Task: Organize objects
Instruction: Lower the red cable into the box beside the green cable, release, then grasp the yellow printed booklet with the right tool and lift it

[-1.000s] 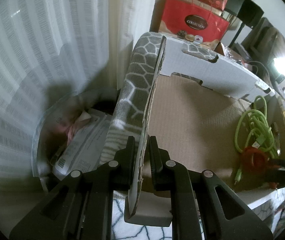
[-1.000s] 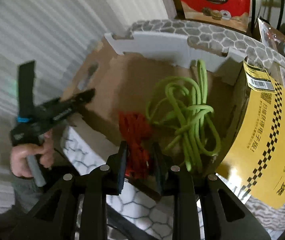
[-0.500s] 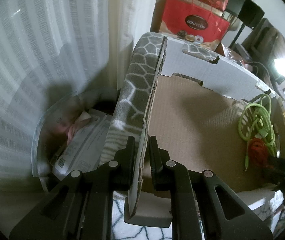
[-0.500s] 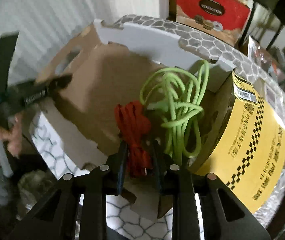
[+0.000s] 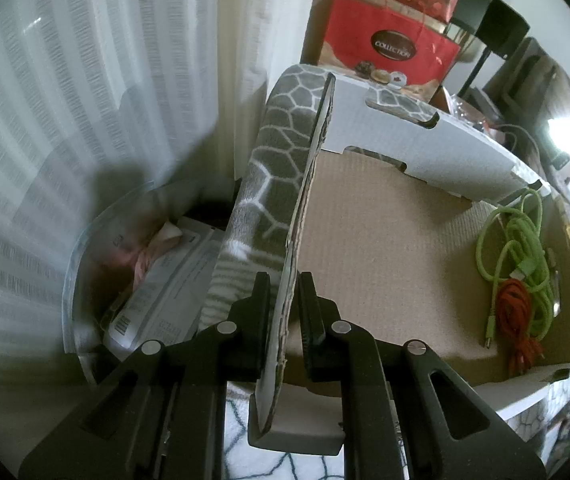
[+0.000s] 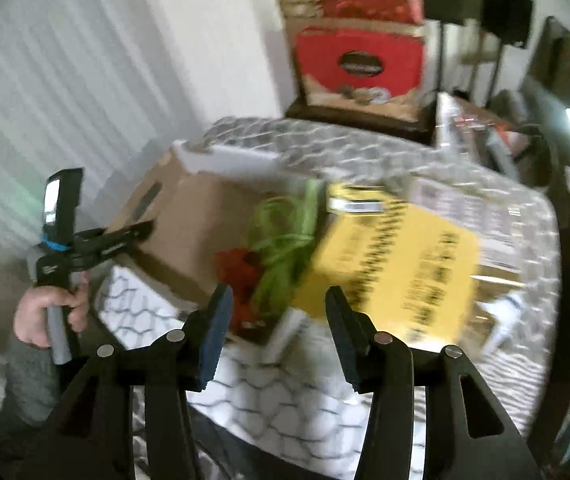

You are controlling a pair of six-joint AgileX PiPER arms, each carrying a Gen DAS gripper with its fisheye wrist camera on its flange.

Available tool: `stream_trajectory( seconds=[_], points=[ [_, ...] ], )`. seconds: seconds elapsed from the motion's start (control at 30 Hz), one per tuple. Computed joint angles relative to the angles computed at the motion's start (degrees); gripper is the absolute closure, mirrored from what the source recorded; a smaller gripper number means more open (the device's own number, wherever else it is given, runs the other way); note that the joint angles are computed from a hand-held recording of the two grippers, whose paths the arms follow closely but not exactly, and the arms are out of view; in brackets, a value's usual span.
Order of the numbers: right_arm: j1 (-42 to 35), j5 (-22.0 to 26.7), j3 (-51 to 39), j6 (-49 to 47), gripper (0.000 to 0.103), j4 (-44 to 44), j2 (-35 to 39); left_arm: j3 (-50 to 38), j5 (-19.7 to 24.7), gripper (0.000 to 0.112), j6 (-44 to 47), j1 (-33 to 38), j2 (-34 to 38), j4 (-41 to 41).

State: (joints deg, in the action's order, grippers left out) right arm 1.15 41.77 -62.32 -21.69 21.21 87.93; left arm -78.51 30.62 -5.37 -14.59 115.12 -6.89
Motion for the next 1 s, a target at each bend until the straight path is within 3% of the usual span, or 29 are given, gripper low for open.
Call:
stream_trajectory(
  seconds=[0.13,0.27,0.57,0.83,1.0],
  points=[
    [-4.21,-1.39,1.37,2.81,0.054,-4.18,-1.44,0.13,-0.08,0.099,-0.23,-0.05,-0.08,0.07],
    [-11.13,-0.68,1.77,0.30,0.054,-0.93,-0.28,0.12,-0.06,0.099,-0.18,-0.04,-0.07,0.08],
    [-21.84,1.10,0.72,-9.46,0.054,11.91,6.37,0.12,-0.02,0.099,-0.27,-0.08,-0.09,0.24],
    [-28.38,8.46,-0.79,-20.61,0.055,28.65,14.49,0.47,-0.16,0.099,-0.46,-0.19,-0.25,0.35],
    [-28.32,10.29,-0.74,-21.57,0.082,30.38,15.08,0.57,-0.27,0.099,-0.66,-0.25,-0.26,0.46]
  ],
)
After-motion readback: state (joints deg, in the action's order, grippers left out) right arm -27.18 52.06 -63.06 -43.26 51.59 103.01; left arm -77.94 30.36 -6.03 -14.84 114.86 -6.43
